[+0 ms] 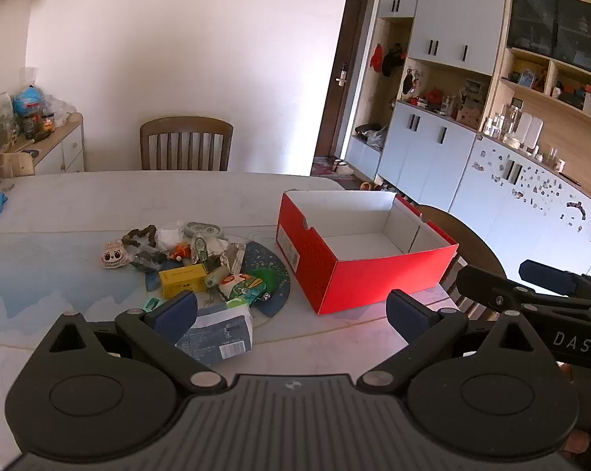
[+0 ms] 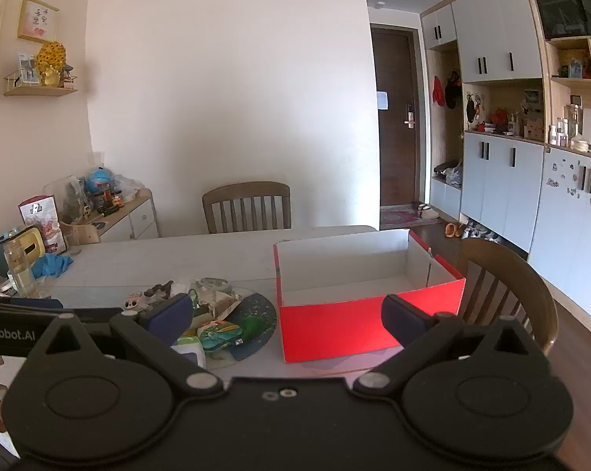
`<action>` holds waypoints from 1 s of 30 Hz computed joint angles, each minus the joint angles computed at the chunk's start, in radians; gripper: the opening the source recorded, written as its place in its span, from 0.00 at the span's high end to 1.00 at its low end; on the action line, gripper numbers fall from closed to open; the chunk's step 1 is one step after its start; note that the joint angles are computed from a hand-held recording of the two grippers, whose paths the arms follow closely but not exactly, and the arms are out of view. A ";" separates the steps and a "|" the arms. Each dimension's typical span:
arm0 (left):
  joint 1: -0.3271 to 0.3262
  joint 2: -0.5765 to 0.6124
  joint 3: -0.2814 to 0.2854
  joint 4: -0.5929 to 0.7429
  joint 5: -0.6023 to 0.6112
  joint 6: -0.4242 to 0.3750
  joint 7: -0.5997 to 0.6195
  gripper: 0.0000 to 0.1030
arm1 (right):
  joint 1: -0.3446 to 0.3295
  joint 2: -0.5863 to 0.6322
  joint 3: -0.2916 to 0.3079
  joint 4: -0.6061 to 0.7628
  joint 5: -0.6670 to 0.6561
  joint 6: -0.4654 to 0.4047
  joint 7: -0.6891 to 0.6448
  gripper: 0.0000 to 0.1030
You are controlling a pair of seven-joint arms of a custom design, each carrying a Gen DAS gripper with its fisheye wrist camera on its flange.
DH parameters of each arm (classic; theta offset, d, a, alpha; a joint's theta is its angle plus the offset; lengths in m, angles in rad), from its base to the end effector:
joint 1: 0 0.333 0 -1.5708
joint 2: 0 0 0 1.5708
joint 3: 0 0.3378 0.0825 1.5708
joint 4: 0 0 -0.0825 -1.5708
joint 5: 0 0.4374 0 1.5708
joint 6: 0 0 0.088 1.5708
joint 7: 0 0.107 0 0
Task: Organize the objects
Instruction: 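Move both tools toward the clutter pile on the table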
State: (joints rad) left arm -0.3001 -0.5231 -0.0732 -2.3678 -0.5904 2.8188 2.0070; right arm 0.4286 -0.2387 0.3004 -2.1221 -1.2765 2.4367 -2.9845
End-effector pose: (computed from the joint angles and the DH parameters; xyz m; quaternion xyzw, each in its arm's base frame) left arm 0.4566 -0.1559 0.6328 -0.4979 0.7147 -0.4499 0.1974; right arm 0.4229 0.3913 0.5751 -0.5379 0.6313 -0.3845 0.4055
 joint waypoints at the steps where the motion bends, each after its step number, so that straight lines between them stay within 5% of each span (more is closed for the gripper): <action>1: 0.000 -0.002 0.000 -0.002 0.000 0.002 -0.001 0.00 | 0.000 -0.001 0.000 -0.001 -0.003 0.001 0.001 0.01; 30: 0.051 -0.008 -0.043 -0.013 0.110 0.041 -0.125 0.00 | -0.014 0.002 -0.011 0.003 -0.037 0.070 -0.005 0.02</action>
